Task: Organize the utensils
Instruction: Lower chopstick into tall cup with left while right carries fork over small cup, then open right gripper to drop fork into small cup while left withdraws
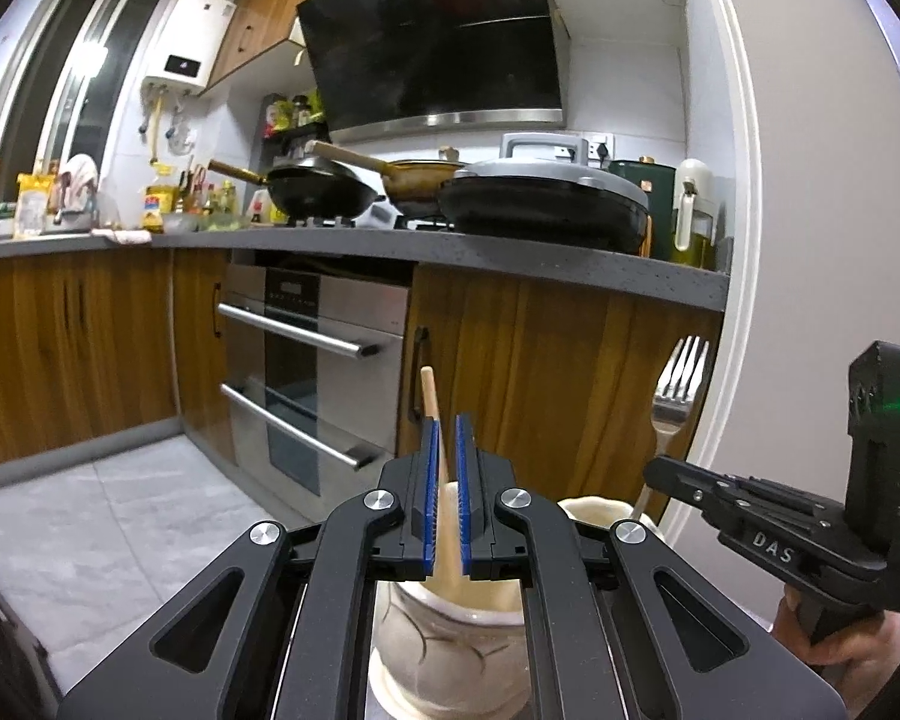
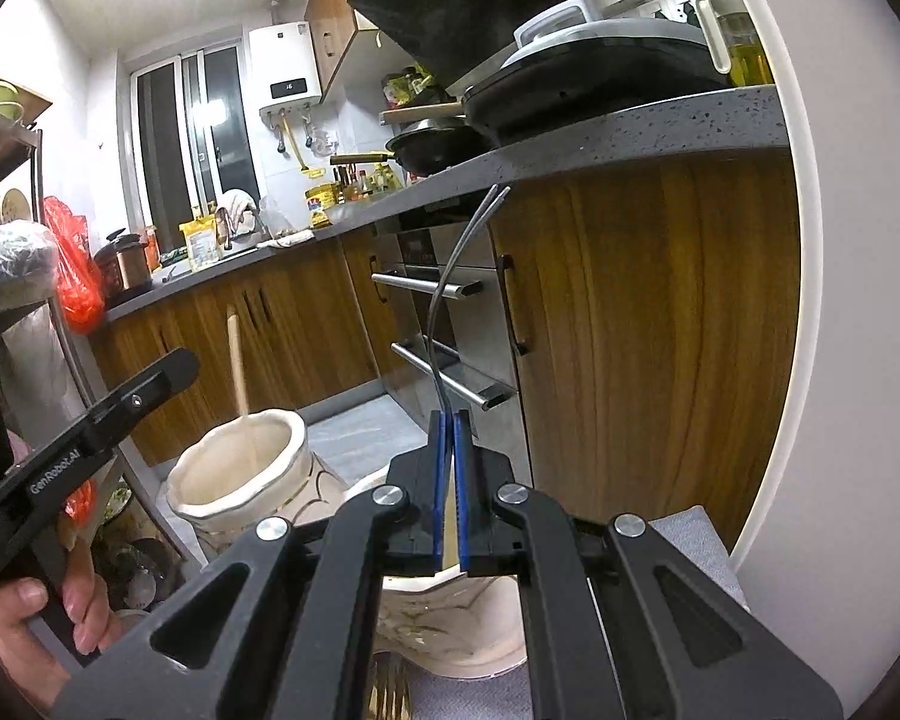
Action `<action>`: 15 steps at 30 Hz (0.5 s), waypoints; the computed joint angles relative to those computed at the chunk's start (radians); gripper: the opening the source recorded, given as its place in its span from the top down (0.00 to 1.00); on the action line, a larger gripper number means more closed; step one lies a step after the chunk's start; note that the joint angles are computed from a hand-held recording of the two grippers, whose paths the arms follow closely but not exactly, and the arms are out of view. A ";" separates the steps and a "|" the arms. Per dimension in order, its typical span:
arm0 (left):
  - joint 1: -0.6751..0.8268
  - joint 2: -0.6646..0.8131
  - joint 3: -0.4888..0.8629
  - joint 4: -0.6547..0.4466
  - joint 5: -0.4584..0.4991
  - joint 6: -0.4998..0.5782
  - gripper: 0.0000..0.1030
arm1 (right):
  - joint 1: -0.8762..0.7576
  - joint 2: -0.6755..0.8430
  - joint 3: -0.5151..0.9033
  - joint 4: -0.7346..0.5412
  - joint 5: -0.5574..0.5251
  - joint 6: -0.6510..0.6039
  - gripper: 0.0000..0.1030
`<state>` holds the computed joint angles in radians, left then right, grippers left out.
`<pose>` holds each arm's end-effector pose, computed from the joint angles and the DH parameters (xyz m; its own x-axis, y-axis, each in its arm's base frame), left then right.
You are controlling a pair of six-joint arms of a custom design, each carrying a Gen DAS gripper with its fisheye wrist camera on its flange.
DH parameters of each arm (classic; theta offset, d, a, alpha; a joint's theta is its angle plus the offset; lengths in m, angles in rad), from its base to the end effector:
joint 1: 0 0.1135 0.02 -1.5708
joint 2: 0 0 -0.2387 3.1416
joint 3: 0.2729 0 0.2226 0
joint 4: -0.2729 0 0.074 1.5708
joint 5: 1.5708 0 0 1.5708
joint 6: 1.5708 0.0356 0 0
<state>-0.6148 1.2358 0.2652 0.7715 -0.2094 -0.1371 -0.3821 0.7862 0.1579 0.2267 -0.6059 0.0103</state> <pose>0.1830 -0.1201 0.1744 -0.2144 -0.0123 -0.9767 0.3719 0.9236 -0.0932 0.1515 -0.0390 0.1646 -0.3645 0.1556 -0.9181 -0.1761 0.9566 0.2321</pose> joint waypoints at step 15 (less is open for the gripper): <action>-0.012 -0.261 -0.095 -0.207 -0.090 -0.074 0.56 | 0.072 0.139 0.037 0.033 0.071 -0.033 0.97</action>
